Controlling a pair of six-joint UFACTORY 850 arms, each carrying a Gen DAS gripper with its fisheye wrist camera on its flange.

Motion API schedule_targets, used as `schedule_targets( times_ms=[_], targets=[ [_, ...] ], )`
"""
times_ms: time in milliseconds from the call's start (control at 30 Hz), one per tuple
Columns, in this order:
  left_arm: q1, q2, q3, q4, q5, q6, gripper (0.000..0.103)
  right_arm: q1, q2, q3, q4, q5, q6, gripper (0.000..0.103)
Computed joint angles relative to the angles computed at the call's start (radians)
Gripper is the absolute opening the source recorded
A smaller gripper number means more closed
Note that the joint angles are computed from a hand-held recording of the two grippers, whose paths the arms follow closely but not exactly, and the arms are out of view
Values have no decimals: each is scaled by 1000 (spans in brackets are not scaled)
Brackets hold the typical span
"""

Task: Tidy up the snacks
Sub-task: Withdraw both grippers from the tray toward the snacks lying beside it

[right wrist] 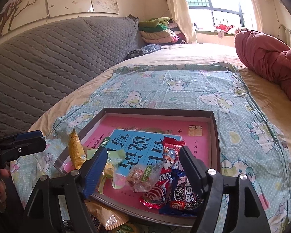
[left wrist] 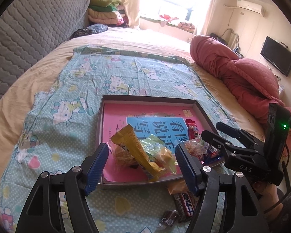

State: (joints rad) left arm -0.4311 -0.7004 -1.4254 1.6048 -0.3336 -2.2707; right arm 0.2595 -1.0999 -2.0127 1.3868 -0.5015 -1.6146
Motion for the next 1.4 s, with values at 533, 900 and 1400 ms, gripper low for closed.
schedule_targets(
  times_ms=[533,900,1400],
  targets=[
    [-29,50,38,-20,-44,39,73,-12,108,160,302,-18,-322,90],
    [-36,59,53,-15,6,53,73,-40,165,238,385,-27,-376,91],
    [-65,21,32,-264,54,368,73,-50,233,338,393,2,-350,91]
  ],
)
